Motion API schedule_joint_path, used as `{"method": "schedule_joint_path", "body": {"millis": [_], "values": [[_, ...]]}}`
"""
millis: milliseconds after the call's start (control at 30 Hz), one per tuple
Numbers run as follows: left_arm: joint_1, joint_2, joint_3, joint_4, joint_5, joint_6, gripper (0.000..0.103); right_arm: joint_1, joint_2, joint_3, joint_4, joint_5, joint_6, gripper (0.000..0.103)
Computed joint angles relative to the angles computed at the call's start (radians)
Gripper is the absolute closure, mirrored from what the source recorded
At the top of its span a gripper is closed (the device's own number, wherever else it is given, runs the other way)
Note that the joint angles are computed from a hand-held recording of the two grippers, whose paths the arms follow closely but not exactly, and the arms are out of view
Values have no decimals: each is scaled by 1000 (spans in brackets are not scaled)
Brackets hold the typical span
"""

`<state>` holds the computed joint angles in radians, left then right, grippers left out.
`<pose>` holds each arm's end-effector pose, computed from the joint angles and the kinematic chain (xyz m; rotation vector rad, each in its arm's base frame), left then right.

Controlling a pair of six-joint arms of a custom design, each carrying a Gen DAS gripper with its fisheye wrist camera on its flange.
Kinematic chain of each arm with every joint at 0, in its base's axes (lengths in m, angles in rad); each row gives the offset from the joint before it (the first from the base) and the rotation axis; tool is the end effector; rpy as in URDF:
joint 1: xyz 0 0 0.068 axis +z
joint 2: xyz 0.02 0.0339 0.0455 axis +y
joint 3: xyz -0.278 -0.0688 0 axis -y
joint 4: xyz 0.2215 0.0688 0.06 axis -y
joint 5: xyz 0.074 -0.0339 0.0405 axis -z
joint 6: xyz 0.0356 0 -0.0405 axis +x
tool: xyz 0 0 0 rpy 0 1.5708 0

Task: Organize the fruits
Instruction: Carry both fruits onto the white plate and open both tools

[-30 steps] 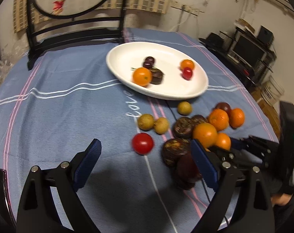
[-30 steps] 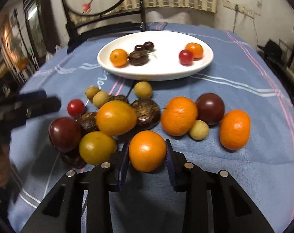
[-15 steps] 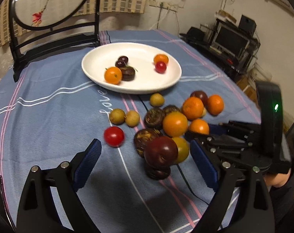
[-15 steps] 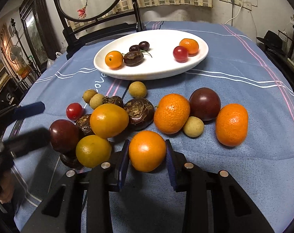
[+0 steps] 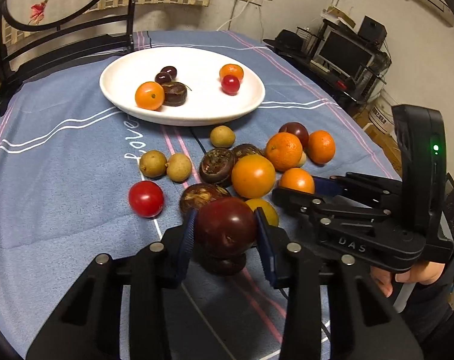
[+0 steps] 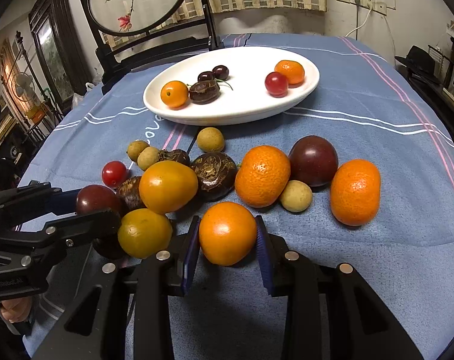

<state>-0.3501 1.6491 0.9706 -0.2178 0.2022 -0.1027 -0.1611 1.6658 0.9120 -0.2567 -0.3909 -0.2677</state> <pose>0.2980 -0.1164 0.2133 0.3956 2.4629 -0.4426 0.3040 -0.0357 0.1918 -0.2750 2.4854 0.3301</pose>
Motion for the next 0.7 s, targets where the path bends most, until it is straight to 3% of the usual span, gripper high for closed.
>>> {"method": "schedule_joint_path", "body": {"millis": [200, 300, 700], "values": [[55, -26, 75, -72, 38, -31, 65, -19, -47, 54, -42, -45, 38, 68], [68, 14, 187, -128, -28, -28, 65, 22, -61, 123, -54, 4, 50, 68], [135, 416, 739, -319, -142, -80, 65, 125, 236, 502, -116, 149, 124, 68]]}}
